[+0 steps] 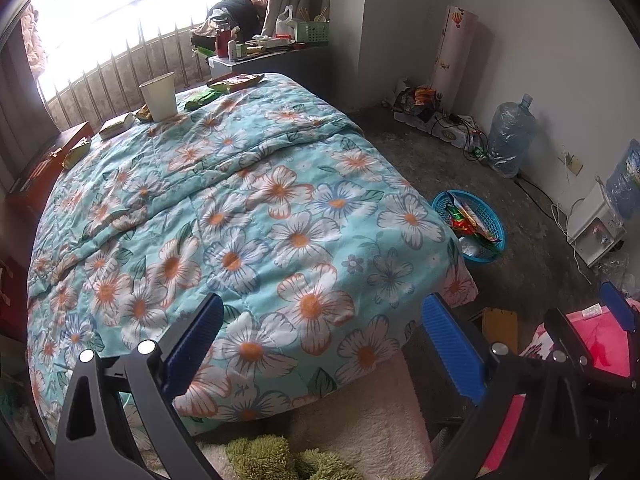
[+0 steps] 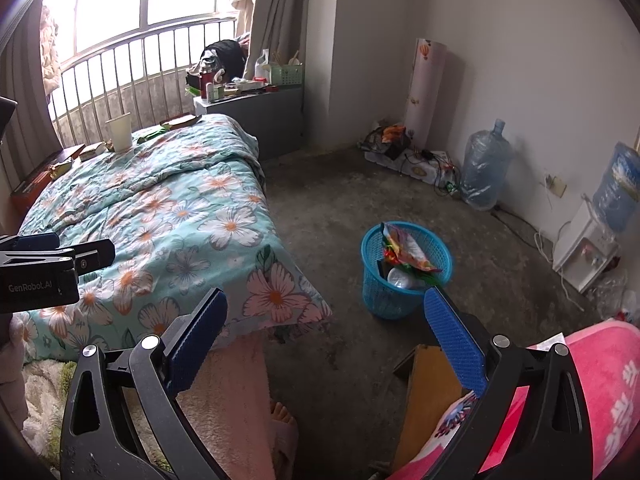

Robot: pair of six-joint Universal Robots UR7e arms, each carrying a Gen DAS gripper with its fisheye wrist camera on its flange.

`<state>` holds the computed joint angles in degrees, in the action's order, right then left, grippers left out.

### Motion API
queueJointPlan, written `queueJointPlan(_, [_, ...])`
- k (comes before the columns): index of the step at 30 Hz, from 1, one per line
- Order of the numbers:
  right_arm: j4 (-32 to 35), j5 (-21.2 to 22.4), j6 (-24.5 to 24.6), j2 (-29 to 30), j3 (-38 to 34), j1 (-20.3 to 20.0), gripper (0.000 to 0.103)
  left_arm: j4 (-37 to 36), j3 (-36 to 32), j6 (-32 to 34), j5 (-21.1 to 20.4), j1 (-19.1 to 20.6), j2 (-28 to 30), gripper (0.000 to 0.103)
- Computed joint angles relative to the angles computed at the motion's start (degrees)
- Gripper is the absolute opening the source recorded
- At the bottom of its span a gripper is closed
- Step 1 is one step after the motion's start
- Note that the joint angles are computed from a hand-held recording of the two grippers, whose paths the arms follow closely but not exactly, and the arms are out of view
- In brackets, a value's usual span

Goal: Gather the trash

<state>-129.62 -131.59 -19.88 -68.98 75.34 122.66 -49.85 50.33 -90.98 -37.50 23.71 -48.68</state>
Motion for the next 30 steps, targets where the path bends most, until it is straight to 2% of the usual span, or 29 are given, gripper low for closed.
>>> queueJointPlan(8, [1.4, -1.0, -0.4, -0.3, -0.2, 0.0, 0.095, 0.7, 1.3, -2.2, -1.5, -0.6, -0.5, 0.097])
queueJointPlan(21, [5.0, 0.6, 0.7, 1.0, -1.4, 1.2, 0.095, 5.7, 1.3, -8.1, 0.1, -1.6, -2.0, 0.097])
queueJointPlan(30, [4.9, -0.6, 0.7, 1.7, -1.6, 1.8, 0.095, 4.6, 3.0, -8.7, 0.1, -1.4, -3.4, 0.097])
